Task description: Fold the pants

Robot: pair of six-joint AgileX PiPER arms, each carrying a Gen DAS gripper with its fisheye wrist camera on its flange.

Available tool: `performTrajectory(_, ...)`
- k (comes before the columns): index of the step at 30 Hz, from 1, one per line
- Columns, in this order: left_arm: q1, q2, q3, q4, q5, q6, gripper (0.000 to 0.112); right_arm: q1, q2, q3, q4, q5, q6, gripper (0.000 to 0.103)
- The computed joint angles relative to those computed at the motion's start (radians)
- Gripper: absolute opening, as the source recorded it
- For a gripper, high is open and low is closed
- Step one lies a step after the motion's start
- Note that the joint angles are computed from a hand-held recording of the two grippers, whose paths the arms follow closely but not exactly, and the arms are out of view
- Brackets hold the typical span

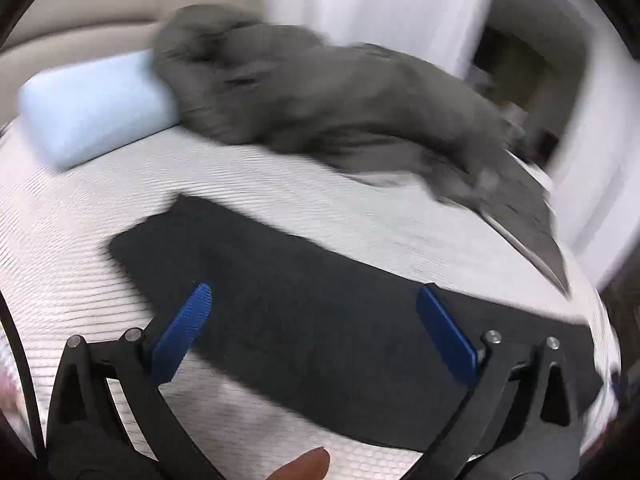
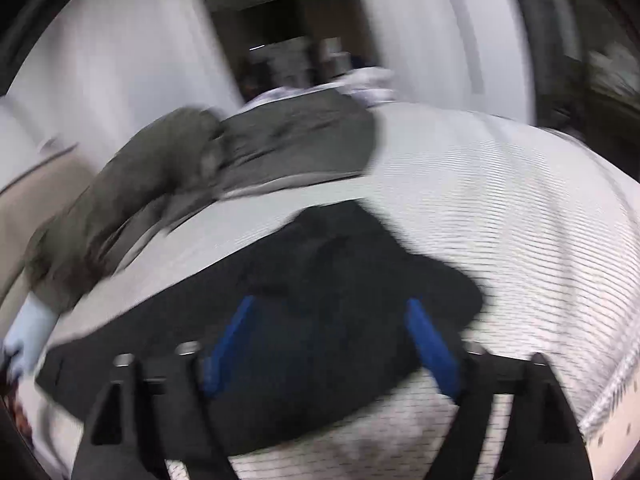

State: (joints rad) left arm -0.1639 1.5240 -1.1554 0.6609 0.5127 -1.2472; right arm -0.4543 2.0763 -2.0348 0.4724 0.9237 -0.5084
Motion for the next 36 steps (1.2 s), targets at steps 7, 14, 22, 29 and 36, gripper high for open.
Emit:
performTrajectory(7, -0.223, 0.334, -0.336, -0.406, 0.004, 0.535, 0.102, 0.218, 0.002, 0.131, -0.027, 0.087, -0.194, 0.089)
performTrajectory(14, -0.344, 0.580, -0.640, -0.452, 0.238, 0.755, 0.102, 0.294, -0.005, 0.256, -0.228, -0.035, -0.315, 0.089)
performTrajectory(22, -0.276, 0.573, -0.601, -0.524, 0.217, 0.806, 0.103, 0.099, 0.203, -0.125, -0.650, -0.097, 0.145, 0.090)
performTrajectory(29, -0.318, 0.492, -0.559, -0.446, 0.132, 0.726, 0.102, 0.138, 0.009, 0.147, -0.643, -0.307, 0.058, 0.090)
performTrajectory(36, -0.344, 0.719, -1.010, -0.499, 0.420, 0.841, 0.103, 0.223, 0.170, -0.159, -0.178, 0.187, -0.185, 0.093)
